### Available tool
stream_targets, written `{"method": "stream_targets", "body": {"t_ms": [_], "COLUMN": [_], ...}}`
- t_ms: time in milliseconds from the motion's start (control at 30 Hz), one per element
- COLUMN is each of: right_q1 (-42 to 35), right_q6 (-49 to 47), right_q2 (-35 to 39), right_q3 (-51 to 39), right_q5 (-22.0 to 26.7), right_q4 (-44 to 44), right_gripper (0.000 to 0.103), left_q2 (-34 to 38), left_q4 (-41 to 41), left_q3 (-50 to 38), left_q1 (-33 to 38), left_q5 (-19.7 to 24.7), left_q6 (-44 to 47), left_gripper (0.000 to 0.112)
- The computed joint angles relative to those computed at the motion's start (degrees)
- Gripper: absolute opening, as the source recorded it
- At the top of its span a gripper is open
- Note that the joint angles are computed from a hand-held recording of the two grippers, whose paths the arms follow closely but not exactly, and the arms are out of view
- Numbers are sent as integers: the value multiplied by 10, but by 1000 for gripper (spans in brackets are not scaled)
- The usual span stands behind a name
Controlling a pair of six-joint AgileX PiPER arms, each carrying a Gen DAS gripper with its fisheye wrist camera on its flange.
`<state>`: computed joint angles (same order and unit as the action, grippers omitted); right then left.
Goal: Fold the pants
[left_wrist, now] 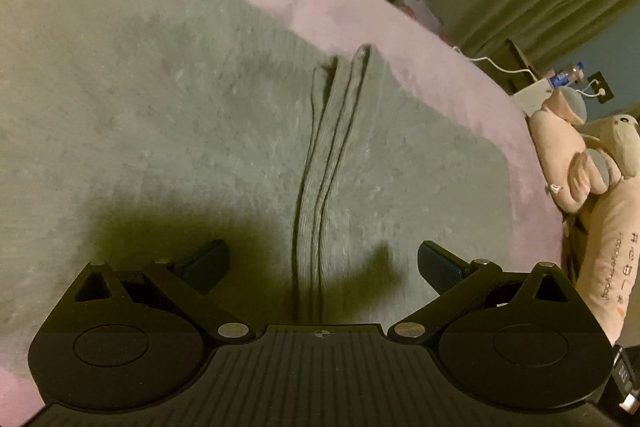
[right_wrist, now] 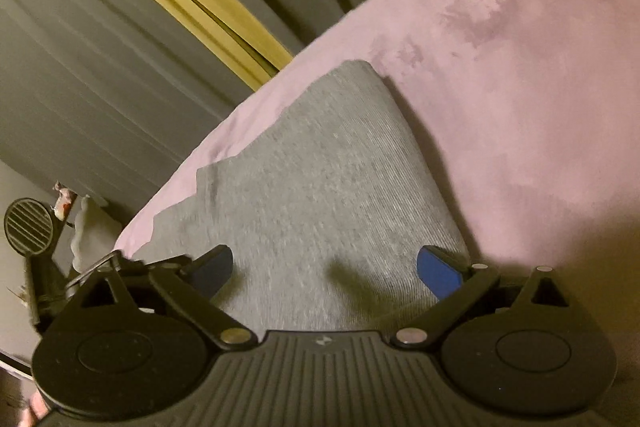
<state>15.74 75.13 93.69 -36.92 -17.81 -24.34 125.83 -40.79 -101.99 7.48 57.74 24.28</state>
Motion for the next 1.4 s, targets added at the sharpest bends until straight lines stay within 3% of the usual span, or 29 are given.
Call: {"method": "stream_targets", "body": {"t_ms": [100,233,367,433,467,500,533,567,600,733,800,867,900,933,967,1000,1133,1267,1400], "right_q1": [-14,-21,-16,-14,-13,-11,-11,-10,-8,-1,1,3,4,5,6,7,14,12,12], "right_q6": [41,51,46,38,33,28,26,23,21,1,-1,-6,-9,-12,-19,-22,-65,-65,-69], "right_q2": [6,13,11,13,14,14,16,16,16,18,21,23,23,23,24,24,18,18,15], "right_q3": [8,10,10,8,7,7,6,5,3,-2,-5,-10,-13,-14,-15,-17,-10,-7,-4], "right_q5": [-26,-42,-39,-37,-37,-36,-36,-34,-32,-24,-21,-14,-10,-7,-5,-2,-9,-21,-39], "right_q4": [-33,-35,-27,-17,-11,-5,-2,2,4,28,32,36,39,41,47,48,87,82,59], "right_gripper": [99,99,99,99,99,99,99,99,99,99,99,99,99,99,99,99,99,99,99], "left_q2": [9,34,50,46,43,40,43,45,53,66,75,93,100,110,106,101,54,36,19], "left_q4": [-19,-70,-65,-58,-45,-29,-28,-42,-64,-127,-109,-135,-142,-141,-127,-100,-85,-109,-88], "left_q3": [-3,-22,-42,-42,-44,-46,-51,-51,-55,-40,-46,-67,-79,-98,-101,-107,-73,-85,-97], "left_q1": [1,11,4,-4,-10,-14,-13,-5,5,24,15,19,21,19,16,9,1,15,23], "left_q5": [3,52,52,38,31,26,29,37,53,64,56,72,84,88,80,72,42,63,55], "left_q6": [8,35,38,41,38,26,18,19,21,33,13,-12,-31,-57,-72,-77,-31,-5,2], "left_gripper": [103,103,102,82,61,52,46,28,22,26,37,52,55,51,21,18,17,17,17]}}
